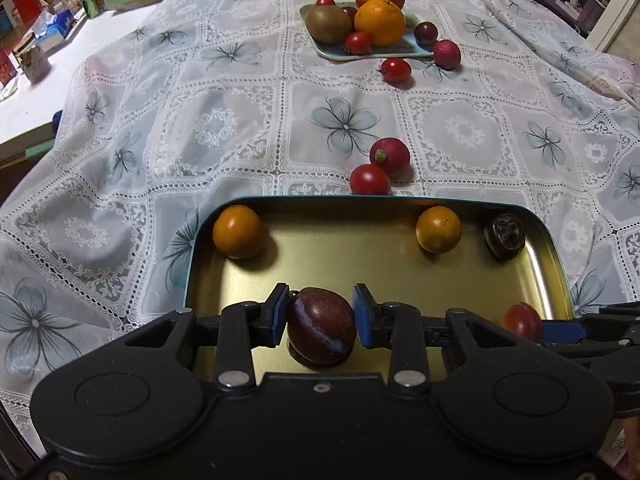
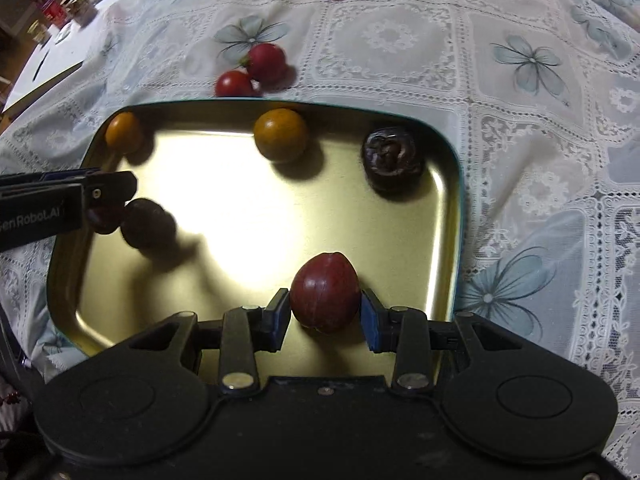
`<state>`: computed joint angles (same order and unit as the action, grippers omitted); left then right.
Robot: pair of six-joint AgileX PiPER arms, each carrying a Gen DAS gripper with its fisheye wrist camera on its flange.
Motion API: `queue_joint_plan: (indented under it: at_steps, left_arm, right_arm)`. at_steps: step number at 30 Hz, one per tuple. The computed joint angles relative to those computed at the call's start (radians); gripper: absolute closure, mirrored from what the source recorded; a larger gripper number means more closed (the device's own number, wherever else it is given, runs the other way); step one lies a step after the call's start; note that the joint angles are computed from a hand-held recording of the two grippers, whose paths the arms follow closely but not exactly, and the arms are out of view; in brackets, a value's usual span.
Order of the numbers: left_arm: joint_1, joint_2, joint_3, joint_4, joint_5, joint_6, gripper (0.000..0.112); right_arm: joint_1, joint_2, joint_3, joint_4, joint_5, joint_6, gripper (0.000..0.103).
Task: Organize fruits
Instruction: 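Grasp the red plum with the right gripper and carry both plums over the tray, then lower both plums into the gold tray and open both grippers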
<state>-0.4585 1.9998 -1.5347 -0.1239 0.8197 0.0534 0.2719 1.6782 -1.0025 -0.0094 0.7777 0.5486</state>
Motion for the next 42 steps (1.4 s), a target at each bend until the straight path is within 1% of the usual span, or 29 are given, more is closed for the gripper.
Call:
queue_joint_plan:
  at_steps: [2,6,13,17,20,24,27,32,37,42]
  left_arm:
    - [0.002,0.008,-0.007,-0.01,0.012,0.006,0.069]
    - [-0.001,0.007,-0.003,-0.005,0.008,0.0,0.069]
    - [0.006,0.015,-0.021,-0.016,0.031,0.005,0.069]
    - [0.005,0.005,-0.006,-0.008,0.015,0.002,0.068]
    - [0.008,0.004,-0.008,-0.016,0.024,0.008,0.068]
    - [0.013,-0.005,-0.005,-0.02,0.033,0.015,0.068]
    - [0.024,-0.013,-0.014,-0.038,0.049,0.025,0.068]
    - [0.036,-0.039,-0.012,-0.045,0.04,0.027,0.068]
    - [0.04,-0.029,-0.033,-0.053,0.051,0.027,0.068]
    - [0.042,-0.002,-0.055,-0.06,0.073,0.03,0.068]
  right_arm:
    - [-0.007,-0.002,0.002,-0.013,0.007,0.012,0.065]
    - [-0.014,-0.001,-0.004,-0.006,0.021,0.007,0.065]
    - [-0.015,0.006,-0.003,-0.005,0.015,0.012,0.064]
    - [-0.006,-0.011,0.003,-0.026,0.005,0.031,0.063]
    - [0.001,-0.017,0.0,-0.044,0.009,0.042,0.063]
    - [-0.015,-0.007,-0.006,-0.007,0.019,0.016,0.063]
    - [-0.019,-0.008,-0.009,-0.009,0.022,0.019,0.063]
    - [-0.03,-0.046,-0.014,-0.013,0.03,0.022,0.063]
    - [-0.042,-0.076,-0.023,-0.021,0.039,0.029,0.062]
    - [-0.053,-0.071,-0.022,-0.014,0.045,0.023,0.062]
